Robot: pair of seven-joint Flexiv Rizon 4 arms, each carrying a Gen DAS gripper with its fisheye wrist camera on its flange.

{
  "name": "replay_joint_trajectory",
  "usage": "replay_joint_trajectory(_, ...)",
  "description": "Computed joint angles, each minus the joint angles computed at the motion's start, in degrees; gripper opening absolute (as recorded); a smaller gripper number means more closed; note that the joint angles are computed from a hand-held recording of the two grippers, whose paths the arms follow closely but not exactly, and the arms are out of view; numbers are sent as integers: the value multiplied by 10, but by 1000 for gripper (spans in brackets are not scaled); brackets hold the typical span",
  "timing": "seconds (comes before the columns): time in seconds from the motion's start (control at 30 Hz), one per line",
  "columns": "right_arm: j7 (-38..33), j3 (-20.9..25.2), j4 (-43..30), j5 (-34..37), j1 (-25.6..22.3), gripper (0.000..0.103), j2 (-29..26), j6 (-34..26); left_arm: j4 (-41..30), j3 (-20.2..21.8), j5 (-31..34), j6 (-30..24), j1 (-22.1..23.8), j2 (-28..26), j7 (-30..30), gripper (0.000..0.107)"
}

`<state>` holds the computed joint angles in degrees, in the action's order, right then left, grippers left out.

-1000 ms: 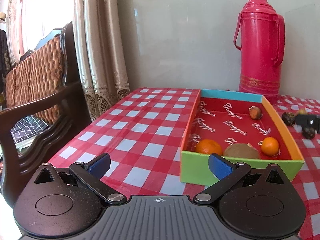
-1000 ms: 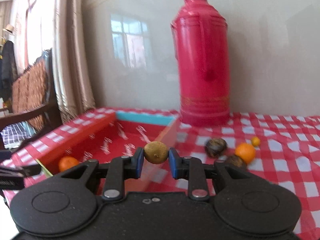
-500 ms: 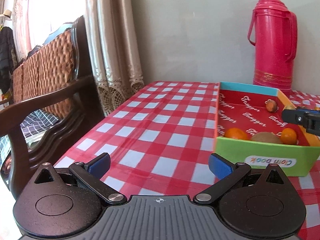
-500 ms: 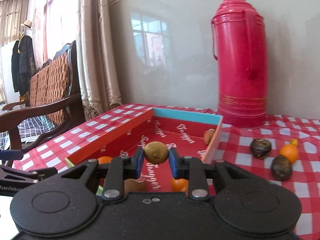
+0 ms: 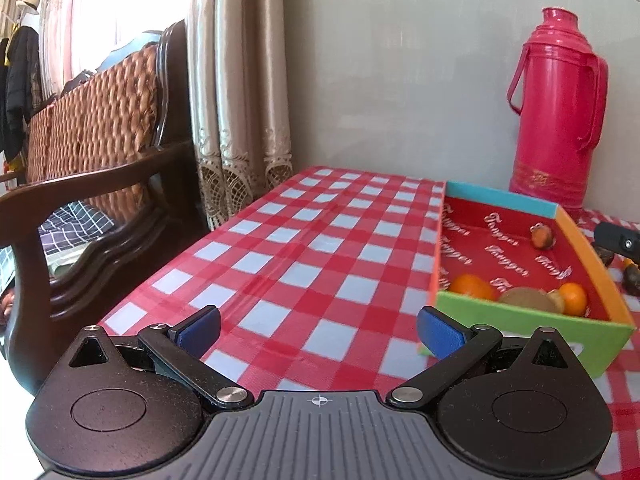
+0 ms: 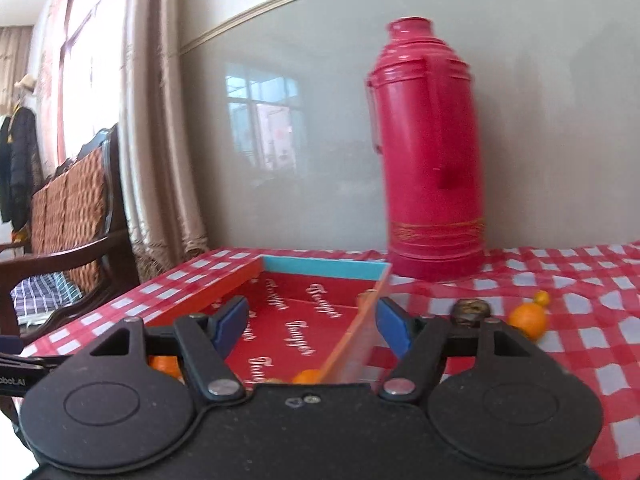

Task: Organize fruits
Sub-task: 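Reach the left tool to a dark brown round fruit and grasp it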

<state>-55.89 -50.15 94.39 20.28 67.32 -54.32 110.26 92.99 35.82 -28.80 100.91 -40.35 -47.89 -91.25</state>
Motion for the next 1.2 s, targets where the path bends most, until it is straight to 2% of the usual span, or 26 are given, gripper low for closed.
replay_joint_trajectory(0.2, -13, -7, 48, 10, 5, 63, 27, 11, -26, 40, -22, 18, -43, -32, -12, 103)
replay_joint_trajectory(0.23, -18, -10, 57, 12, 7, 63, 31, 13, -30, 33, -42, 24, -46, -34, -3, 103)
replay_joint_trajectory(0.3, -30, -14, 79, 17, 10, 64, 42, 18, -37, -25, -18, 42, -15, -14, -29, 103)
replay_joint_trajectory(0.33, -35, -17, 88, 19, 11, 63, 46, 18, -42, -37, -28, 46, -13, -15, -26, 103)
replay_joint_trajectory(0.37, -41, -20, 99, 23, 12, 64, 52, 21, -53, -31, -61, 45, -27, -26, -8, 103)
replay_joint_trajectory(0.4, -44, -23, 109, 27, 13, 64, 56, 22, -63, -6, -79, 37, -47, -40, -4, 103)
replay_joint_trajectory(0.47, -47, -29, 126, 36, 13, 64, 66, 19, -88, 32, -88, 8, -75, -64, 4, 103)
replay_joint_trajectory(0.5, -47, -32, 133, 39, 13, 64, 69, 16, -100, 36, -89, -4, -79, -70, 12, 103)
replay_joint_trajectory(0.53, -45, -34, 141, 41, 13, 64, 74, 14, -108, 21, -85, -6, -73, -68, 25, 103)
replay_joint_trajectory(0.57, -42, -36, 148, 43, 12, 64, 77, 14, -117, -12, -44, -4, -51, -56, 19, 103)
replay_joint_trajectory(0.6, -39, -40, 153, 43, 12, 64, 78, 12, -127, -26, -30, -8, -43, -54, 16, 103)
replay_joint_trajectory(0.7, -28, -56, 167, 41, 17, 64, 77, 3, -157, -23, -19, -32, -47, -66, -1, 103)
replay_joint_trajectory(0.83, -5, -79, 185, 27, 24, 64, 72, -17, -189, -72, 28, -43, -24, -65, 2, 103)
replay_joint_trajectory(0.93, 11, -82, 200, 9, 17, 64, 79, -22, -227, -70, 48, -49, -25, -86, -17, 103)
replay_joint_trajectory(1.0, 18, -84, 210, 3, 14, 64, 82, -19, -255, -90, 61, -54, -14, -96, -26, 103)
replay_joint_trajectory(1.1, 26, -90, 219, -1, 9, 64, 82, -20, -303, -124, 94, -78, 5, -112, -17, 103)
replay_joint_trajectory(1.2, 36, -90, 222, -6, 0, 64, 83, -25, -351, -120, 116, -131, 7, -132, -23, 103)
